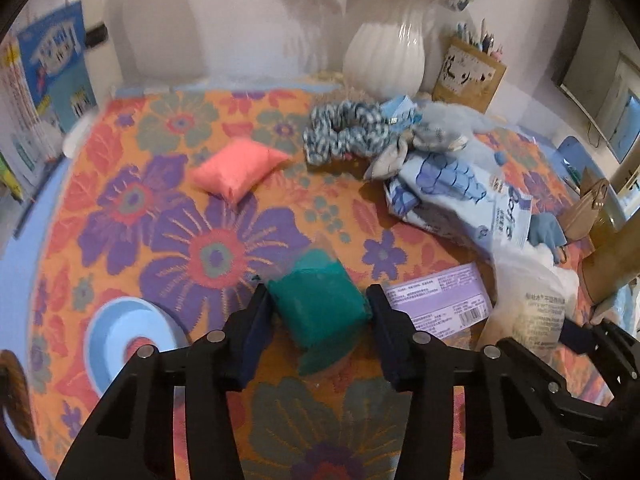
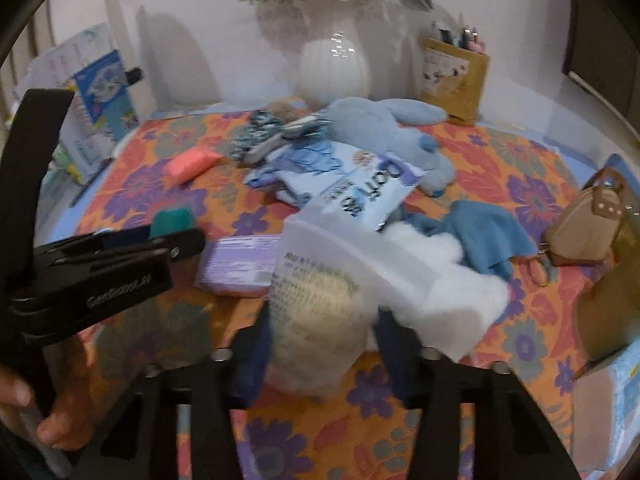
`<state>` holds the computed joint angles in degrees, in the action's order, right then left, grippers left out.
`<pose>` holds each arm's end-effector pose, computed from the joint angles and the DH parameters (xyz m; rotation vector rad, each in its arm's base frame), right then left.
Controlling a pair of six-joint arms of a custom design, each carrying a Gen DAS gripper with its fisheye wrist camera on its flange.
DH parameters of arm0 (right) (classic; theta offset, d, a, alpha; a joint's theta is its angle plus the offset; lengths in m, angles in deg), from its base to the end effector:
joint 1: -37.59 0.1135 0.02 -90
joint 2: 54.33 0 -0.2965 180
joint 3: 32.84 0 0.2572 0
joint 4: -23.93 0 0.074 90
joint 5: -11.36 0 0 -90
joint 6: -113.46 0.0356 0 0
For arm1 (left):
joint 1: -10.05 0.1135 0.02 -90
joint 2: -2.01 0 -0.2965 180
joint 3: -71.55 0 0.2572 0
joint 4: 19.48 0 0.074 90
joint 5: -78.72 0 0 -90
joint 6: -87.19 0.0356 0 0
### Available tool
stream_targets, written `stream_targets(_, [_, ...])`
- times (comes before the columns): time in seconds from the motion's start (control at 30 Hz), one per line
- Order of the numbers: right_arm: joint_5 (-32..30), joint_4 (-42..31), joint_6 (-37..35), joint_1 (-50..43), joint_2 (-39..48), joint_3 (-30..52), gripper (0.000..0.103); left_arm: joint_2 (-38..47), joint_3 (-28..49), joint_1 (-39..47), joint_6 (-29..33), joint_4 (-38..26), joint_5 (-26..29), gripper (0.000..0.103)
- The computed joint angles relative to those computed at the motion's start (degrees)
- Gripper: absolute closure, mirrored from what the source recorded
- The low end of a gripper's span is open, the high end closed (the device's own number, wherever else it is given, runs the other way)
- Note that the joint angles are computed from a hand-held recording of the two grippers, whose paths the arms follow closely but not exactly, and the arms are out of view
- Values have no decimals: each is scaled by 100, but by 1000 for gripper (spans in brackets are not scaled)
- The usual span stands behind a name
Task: Organize soft objects
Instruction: 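Grasp the teal pouch with the left gripper while the right grasps the clear sponge bag, then carry both items to the glass bowl and open both grippers to drop them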
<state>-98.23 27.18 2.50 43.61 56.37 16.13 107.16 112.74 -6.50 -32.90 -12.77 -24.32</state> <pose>0.2999 0.0436 0.0727 -0.7113 2.4356 0.3408 0.2603 -0.0690 0.0772 -0.3826 2.5022 -0.0288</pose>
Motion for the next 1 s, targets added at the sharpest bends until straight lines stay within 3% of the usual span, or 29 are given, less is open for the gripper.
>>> stream_targets(0.17, [-541, -326, -997, -414, -430, -265, 61, -852, -430, -338, 115, -75, -210, 59])
stream_targets(0.2, [-555, -486, -1238, -546, -516, -300, 53, -1016, -523, -426, 100, -106, -243, 59])
stream_targets(0.27, [-514, -382, -1284, -728, -593, -451, 41, -1183, -639, -565, 15, -129, -260, 59])
stream_targets(0.33, [-724, -706, -1347, -988, -501, -346, 40, -1180, -679, -657, -53, -120, -247, 59])
stream_targets(0.4, [-894, -1083, -1339, -1181, -297, -169, 32, -1145, -718, -776, -152, -82, -245, 59])
stream_targets(0.57, [-1132, -1348, -1137, -1596, 87, -121, 22, -1173, -802, -1050, -262, -11, -313, 59])
stream_targets(0.67, [-1035, -987, -748, -1387, 173, -193, 22, -1157, -745, -1213, -380, -27, -370, 59])
stream_targets(0.73, [-835, -660, -388, -1125, 129, -255, 26, -1195, -696, -1364, -455, -117, -452, 59])
stream_targets(0.77, [-857, -573, -350, -1030, 82, -285, 49, -1243, -676, -1441, -488, -192, -514, 59])
stream_targets(0.8, [-793, -507, -364, -937, 12, -333, 64, -1289, -658, -1526, -536, -265, -586, 59])
stream_targets(0.87, [-644, -341, -354, -838, -89, -430, 65, -1430, -619, -1718, -679, -511, -838, 59])
stream_targets(1.0, [-1170, -783, -641, -1258, -768, -544, 65, -1796, -482, -2132, -898, -975, -1284, 59])
